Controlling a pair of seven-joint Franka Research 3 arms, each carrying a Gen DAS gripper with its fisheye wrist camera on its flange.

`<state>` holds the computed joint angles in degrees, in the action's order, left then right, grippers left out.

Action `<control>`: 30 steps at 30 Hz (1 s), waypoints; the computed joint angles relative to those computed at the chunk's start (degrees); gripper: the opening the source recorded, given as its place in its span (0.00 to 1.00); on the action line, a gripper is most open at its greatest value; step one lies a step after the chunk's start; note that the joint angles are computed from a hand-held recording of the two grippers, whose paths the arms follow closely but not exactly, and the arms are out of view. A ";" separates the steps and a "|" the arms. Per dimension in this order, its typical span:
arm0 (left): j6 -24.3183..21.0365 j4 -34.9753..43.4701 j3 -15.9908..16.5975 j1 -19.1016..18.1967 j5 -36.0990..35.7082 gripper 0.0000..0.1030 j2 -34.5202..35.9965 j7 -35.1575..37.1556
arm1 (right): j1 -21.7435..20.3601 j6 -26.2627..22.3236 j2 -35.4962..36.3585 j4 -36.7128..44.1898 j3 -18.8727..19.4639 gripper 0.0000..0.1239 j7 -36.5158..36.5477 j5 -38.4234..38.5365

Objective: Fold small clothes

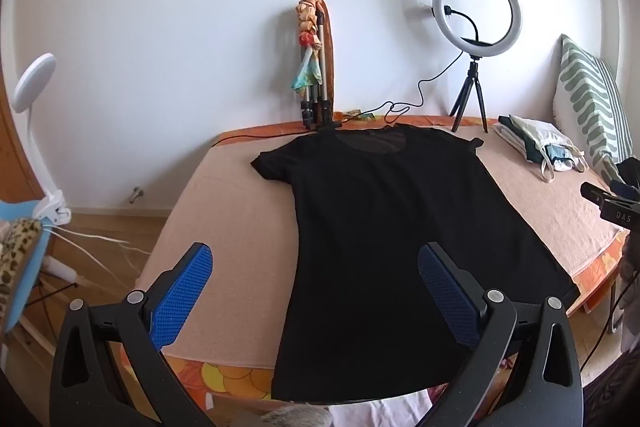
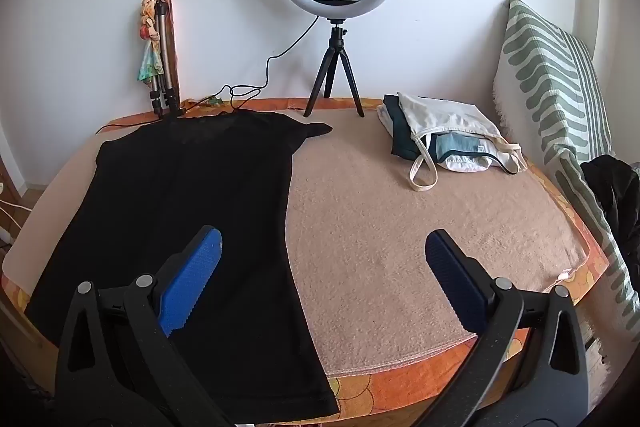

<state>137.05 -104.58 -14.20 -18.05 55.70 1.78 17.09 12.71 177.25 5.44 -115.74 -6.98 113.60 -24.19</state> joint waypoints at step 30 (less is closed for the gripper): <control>-0.31 -0.22 -0.59 0.16 2.15 0.99 -1.30 -2.81 | 0.42 1.64 -0.29 -0.16 -1.91 0.83 8.69 -8.32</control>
<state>136.74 -104.80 -14.78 -17.90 57.85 0.48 14.28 13.13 178.89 5.16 -115.89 -8.88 122.30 -32.52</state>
